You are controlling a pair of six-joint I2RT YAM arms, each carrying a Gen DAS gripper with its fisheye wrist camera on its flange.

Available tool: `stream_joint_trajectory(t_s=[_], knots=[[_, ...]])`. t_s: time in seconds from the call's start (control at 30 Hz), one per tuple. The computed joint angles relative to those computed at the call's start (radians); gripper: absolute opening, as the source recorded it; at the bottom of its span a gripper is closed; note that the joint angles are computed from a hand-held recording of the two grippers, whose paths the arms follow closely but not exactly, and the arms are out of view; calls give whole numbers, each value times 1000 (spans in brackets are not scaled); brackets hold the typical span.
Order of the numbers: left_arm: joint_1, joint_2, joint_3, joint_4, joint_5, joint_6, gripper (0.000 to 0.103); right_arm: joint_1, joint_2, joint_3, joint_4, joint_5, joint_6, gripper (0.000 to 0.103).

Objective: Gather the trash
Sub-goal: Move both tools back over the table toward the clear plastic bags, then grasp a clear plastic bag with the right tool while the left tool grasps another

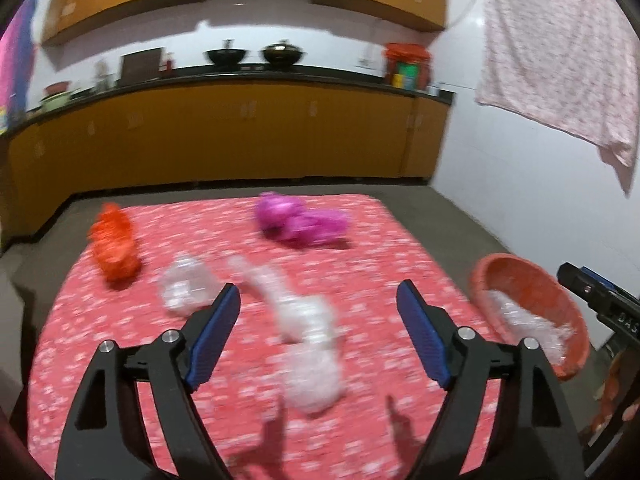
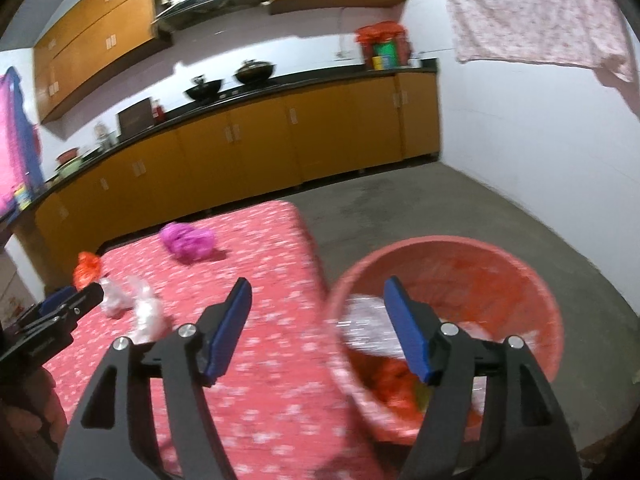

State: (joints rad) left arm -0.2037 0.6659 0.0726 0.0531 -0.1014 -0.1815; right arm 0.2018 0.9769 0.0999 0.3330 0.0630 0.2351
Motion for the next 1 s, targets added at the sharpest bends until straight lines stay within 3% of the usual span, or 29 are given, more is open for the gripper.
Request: stream_joint_trajectory(t_s=[0.17, 0.3, 0.37, 0.7, 1.0], knots=[[388, -115, -40, -87, 209, 175, 88, 265, 165, 68, 73, 153, 91, 75], [627, -29, -48, -18, 329, 294, 96, 422, 337, 140, 149, 243, 150, 84], [720, 74, -47, 65, 372, 345, 96, 477, 424, 178, 181, 263, 176, 85], [900, 537, -9, 438, 432, 438, 97, 553, 775, 409, 213, 218, 234, 85], [857, 694, 36, 552, 389, 421, 97, 544, 953, 595, 119, 189, 226, 80]])
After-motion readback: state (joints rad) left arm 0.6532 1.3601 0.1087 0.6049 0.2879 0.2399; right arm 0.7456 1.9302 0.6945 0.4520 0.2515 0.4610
